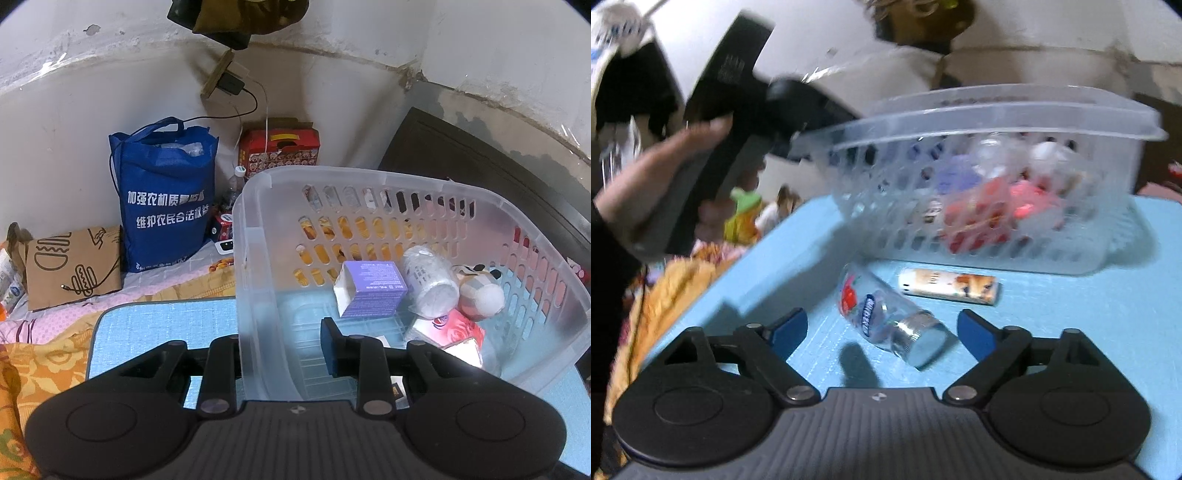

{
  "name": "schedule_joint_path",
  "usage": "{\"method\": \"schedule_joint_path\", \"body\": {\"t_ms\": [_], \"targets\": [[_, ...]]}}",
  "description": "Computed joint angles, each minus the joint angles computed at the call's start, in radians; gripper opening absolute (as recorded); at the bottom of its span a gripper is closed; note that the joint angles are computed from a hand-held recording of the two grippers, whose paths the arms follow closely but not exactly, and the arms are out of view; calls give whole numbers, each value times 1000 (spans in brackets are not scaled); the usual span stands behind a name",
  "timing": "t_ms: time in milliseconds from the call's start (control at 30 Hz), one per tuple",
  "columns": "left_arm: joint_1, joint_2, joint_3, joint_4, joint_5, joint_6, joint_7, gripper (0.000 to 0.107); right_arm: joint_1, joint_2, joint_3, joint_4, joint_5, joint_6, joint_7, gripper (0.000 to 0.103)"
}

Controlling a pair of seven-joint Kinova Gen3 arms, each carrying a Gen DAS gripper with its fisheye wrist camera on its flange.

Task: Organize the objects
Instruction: 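Grasp the clear blue-labelled bottle with the right gripper and lift it, then carry the bottle into the basket and open the right gripper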

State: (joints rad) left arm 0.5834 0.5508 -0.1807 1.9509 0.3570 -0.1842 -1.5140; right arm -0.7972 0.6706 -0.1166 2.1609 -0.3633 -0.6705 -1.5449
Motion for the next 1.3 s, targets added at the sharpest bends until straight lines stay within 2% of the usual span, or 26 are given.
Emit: {"method": "schedule_joint_path", "body": {"t_ms": [67, 133, 233, 367, 433, 600, 800, 1067, 1133, 1233, 1300], "targets": [[-4, 0, 5, 2, -2, -4, 0, 34, -38, 8, 41, -47, -48, 59, 56, 89], [-14, 0, 17, 5, -7, -13, 1, 35, -34, 17, 49, -80, -47, 108, 78, 87], [-32, 0, 38, 8, -14, -24, 3, 35, -47, 28, 64, -98, -52, 121, 99, 82], [-36, 0, 43, 9, -12, -29, -1, 36, -103, 25, 87, -57, -105, 71, 139, 57], [-37, 1, 44, 10, -11, -31, -4, 36, -112, 28, 79, -39, -114, 41, 153, 53], [-42, 0, 50, 11, -10, -31, -8, 36, -41, 24, 7, 11, -37, -27, 98, 42], [-29, 1, 35, 9, 4, -29, -13, 36, 14, 23, -36, 73, 41, -104, 17, 42], [-11, 2, 18, 8, 20, -25, -22, 36, 57, 34, -67, 215, 98, -310, -84, 42], [-23, -1, 30, 12, 12, -29, -22, 36, 68, 6, -79, 278, 120, -375, -111, 42], [-30, -1, 35, 11, 8, -28, -22, 36, 42, -68, -76, 362, 92, -468, -100, 42], [-29, -2, 33, 11, 10, -26, -23, 36, 48, -131, -63, 392, 109, -493, -111, 42]]}}
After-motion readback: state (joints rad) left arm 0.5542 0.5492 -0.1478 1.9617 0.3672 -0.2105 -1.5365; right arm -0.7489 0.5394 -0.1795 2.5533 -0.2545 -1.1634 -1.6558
